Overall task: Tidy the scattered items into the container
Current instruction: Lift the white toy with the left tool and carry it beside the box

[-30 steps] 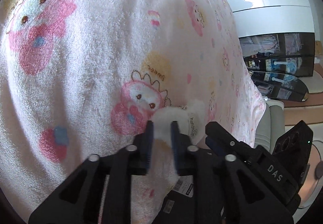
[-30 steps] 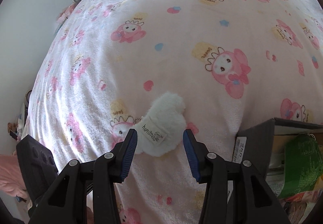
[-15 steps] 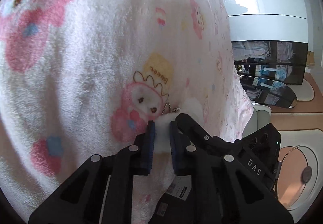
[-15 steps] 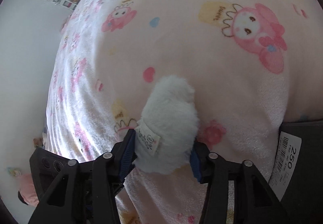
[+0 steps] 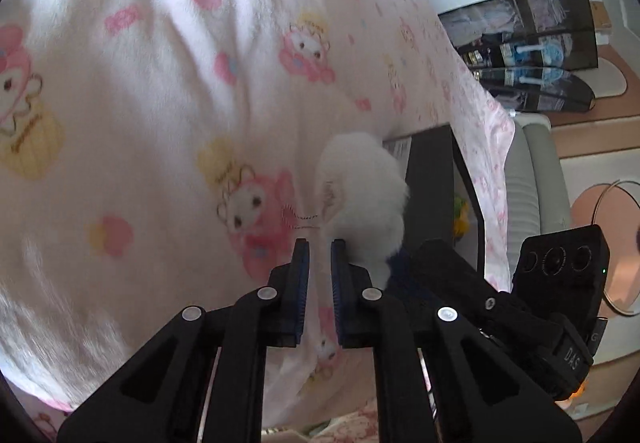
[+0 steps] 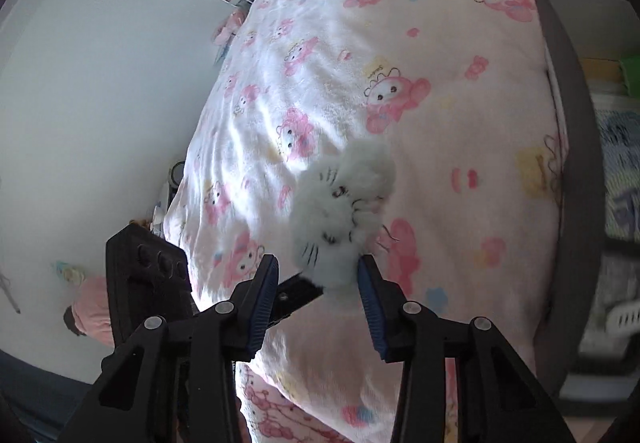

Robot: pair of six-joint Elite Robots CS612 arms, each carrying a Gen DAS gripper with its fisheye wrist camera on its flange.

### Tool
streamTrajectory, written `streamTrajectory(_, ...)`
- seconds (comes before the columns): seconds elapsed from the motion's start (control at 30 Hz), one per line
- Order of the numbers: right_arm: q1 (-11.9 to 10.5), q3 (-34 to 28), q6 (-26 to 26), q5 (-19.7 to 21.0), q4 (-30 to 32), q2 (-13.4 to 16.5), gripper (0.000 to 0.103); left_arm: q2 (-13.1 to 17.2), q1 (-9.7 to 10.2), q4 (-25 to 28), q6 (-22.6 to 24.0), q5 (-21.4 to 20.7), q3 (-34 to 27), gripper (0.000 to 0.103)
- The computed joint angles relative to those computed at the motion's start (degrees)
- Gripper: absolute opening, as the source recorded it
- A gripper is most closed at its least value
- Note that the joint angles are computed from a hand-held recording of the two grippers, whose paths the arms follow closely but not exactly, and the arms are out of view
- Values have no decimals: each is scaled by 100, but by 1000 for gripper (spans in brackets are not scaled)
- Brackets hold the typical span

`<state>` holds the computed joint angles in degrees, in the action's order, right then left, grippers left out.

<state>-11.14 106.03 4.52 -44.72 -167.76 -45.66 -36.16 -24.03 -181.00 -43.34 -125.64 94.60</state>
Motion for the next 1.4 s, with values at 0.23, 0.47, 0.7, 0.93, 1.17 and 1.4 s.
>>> streamTrajectory(0.23, -211, 804, 443, -279, -760, -57, 37, 93, -353, -50, -154, -26, 341, 6)
streamTrajectory(0.47, -475, 1101, 803, -394, -1395, -54, 37, 14, -456, -88, -112, 161, 352, 10)
streamTrajectory(0.7, -681, 1213, 951, -648, -1700, -65, 37, -4, -396, -792, -449, 494, 474, 27)
streamTrajectory(0.93, -804, 1203, 1225, -866, -1781, 0, 37, 153, -360, -1120, -645, 296, 377, 31)
streamTrajectory(1.17, -689, 1109, 938, -862, -1267, 55, 37, 220, -373, -1320, -755, 321, 354, 36)
streamTrajectory(1.4, -543, 976, 478, -384, -951, 35, 37, -29, -300, -1465, -565, 710, 493, 38)
